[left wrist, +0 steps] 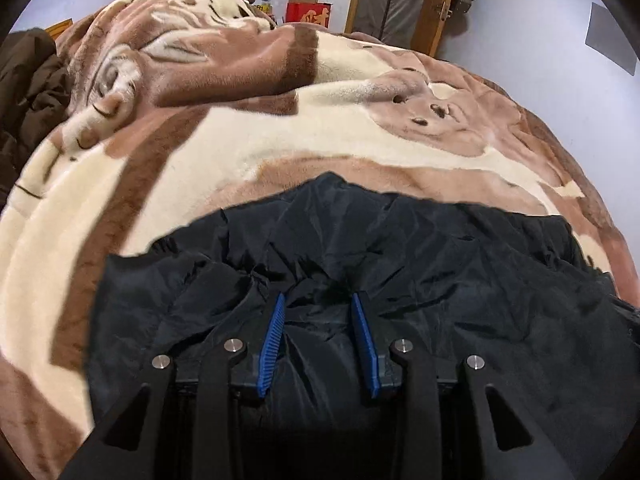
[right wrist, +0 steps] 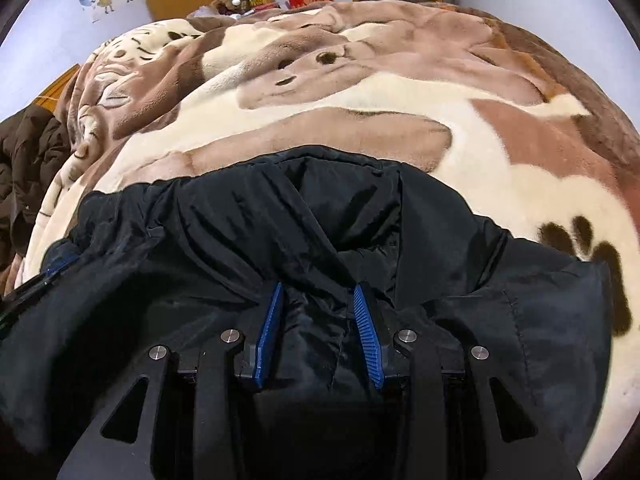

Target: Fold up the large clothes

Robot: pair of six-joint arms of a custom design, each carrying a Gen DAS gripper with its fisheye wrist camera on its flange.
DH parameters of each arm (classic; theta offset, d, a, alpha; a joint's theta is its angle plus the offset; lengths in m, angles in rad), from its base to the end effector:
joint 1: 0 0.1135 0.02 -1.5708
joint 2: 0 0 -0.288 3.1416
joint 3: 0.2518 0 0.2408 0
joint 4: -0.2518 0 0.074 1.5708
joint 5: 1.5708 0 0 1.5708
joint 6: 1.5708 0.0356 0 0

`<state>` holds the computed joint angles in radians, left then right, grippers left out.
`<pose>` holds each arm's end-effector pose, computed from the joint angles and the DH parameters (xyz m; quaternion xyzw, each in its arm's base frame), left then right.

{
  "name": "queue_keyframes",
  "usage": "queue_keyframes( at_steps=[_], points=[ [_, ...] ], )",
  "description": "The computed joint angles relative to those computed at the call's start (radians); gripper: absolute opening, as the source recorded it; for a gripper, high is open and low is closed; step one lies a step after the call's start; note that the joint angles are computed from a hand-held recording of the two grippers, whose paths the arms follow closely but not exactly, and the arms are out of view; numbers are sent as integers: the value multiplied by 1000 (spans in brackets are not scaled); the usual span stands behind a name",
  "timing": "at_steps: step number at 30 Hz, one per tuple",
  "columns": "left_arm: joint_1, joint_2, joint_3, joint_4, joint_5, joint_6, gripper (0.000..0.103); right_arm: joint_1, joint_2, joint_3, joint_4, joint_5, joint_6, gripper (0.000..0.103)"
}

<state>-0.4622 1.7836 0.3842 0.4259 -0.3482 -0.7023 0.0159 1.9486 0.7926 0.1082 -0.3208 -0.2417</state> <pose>0.2204 -0.0962 0.0866 -0.1633 0.9284 -0.0211 0.3331 0.3287 0.0165 0.0986 -0.1634 0.9404 0.1245 0.2710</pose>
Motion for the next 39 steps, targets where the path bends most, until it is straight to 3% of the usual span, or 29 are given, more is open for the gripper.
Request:
queue_keyframes(
  at_steps=[4,7,10,13,15,19,23,25,29,39],
  points=[
    [-121,-279,-89,-104,-78,-82,36,-52,-254,-137,-12,-122,7,37],
    [-284,-385,-125,-156,-160,-182,36,-50,-409,-248,-37,-227,-13,37],
    [-396,-285,-121,-126,-197,-263,36,19,-394,-316,-14,-212,-36,37],
    [-380,-97,-123,17,-136,-292,37,65,-240,-348,129,-119,-35,37],
    [-365,-56,-117,47,-120,-292,37,38,-180,-339,171,-140,-45,35],
    [-414,-192,-90,-126,-149,-323,36,52,-297,-329,54,-97,-28,33],
    [-562,-291,-109,-203,-236,-400,36,0,-477,-392,-23,-185,-66,33],
    [-583,-182,-104,-131,-197,-422,36,27,-439,-423,11,-157,-73,33],
    [-575,63,-77,5,-143,-444,36,59,-198,-446,228,-94,-56,33],
    [-540,163,-42,49,-137,-424,36,121,-79,-467,392,-13,-39,32]
  ],
)
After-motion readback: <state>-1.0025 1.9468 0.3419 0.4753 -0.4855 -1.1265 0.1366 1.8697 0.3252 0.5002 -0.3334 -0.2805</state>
